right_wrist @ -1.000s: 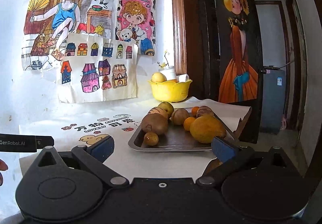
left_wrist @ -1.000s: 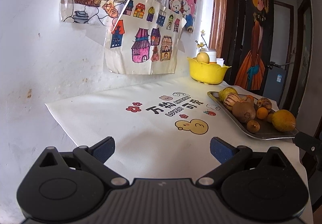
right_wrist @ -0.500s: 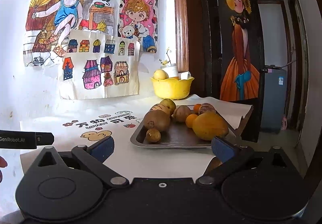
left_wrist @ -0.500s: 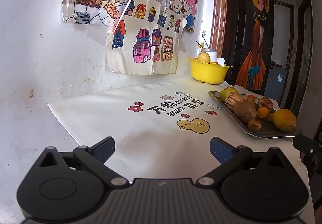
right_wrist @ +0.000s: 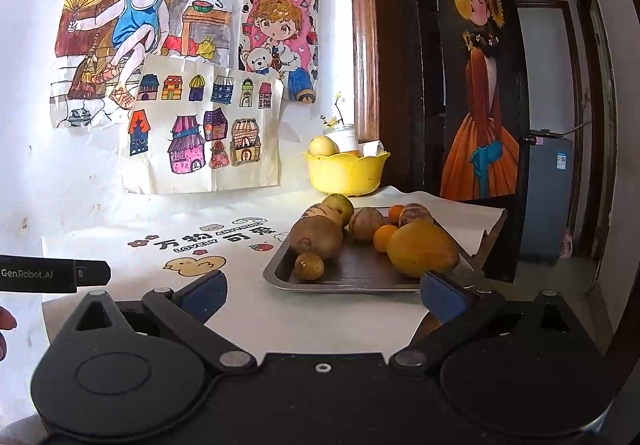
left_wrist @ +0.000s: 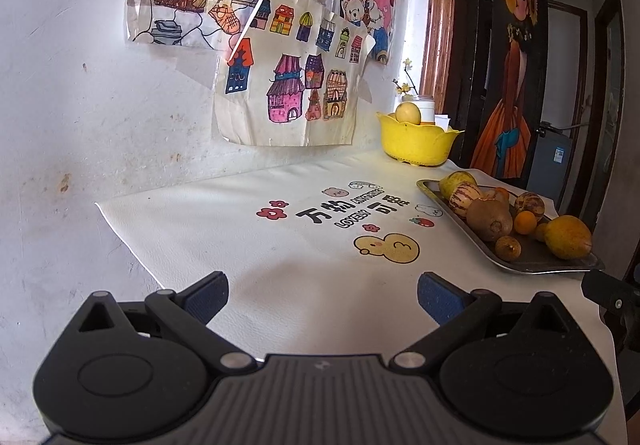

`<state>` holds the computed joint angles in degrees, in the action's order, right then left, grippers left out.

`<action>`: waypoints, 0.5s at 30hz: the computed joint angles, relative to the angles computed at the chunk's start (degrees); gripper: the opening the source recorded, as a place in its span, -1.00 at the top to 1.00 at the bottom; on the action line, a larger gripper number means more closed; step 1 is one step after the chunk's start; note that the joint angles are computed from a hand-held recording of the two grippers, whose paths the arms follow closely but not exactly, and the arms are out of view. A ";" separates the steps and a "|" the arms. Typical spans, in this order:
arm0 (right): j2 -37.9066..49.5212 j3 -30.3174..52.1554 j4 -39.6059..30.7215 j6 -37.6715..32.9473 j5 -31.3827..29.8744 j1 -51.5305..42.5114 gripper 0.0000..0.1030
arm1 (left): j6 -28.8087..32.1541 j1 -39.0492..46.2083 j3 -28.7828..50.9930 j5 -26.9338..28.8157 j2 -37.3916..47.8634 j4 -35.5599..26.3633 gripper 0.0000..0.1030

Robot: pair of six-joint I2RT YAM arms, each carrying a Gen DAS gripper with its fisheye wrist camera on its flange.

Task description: Organize fruits

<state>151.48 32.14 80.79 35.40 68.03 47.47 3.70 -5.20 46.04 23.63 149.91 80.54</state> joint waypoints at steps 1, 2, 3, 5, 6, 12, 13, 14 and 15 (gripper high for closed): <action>-0.01 -0.01 0.05 0.00 0.07 0.04 -0.99 | 0.00 -0.02 0.03 -0.03 0.05 0.01 -0.99; -0.01 -0.01 0.05 0.00 0.07 0.04 -0.99 | 0.00 -0.02 0.03 -0.03 0.05 0.01 -0.99; -0.01 -0.01 0.05 0.00 0.07 0.04 -0.99 | 0.01 -0.04 0.04 -0.06 0.08 0.04 -0.99; 0.05 0.08 0.00 0.07 0.11 0.04 -0.99 | 0.01 -0.04 0.04 -0.06 0.08 0.04 -0.99; 0.02 -0.01 0.11 0.00 0.08 0.04 -0.99 | -0.01 -0.03 0.05 -0.06 0.10 0.09 -0.99; -0.09 -0.02 -0.34 0.30 -0.23 -0.05 -0.99 | 0.03 -0.02 0.06 -0.07 0.11 0.06 -0.99; -0.06 -0.02 -0.47 0.48 -0.36 -0.07 -0.99 | 0.09 -0.04 0.06 -0.20 0.08 -0.06 -0.99; -0.02 0.01 -0.53 0.58 -0.38 -0.04 -0.99 | 0.06 -0.04 0.07 -0.27 0.11 -0.06 -0.99; 0.02 0.00 -0.33 0.40 -0.33 -0.04 -0.99 | 0.00 -0.06 0.04 -0.37 0.10 -0.05 -0.99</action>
<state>151.50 32.14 80.46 35.79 67.70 47.42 3.70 -5.26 46.08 23.27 150.01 80.49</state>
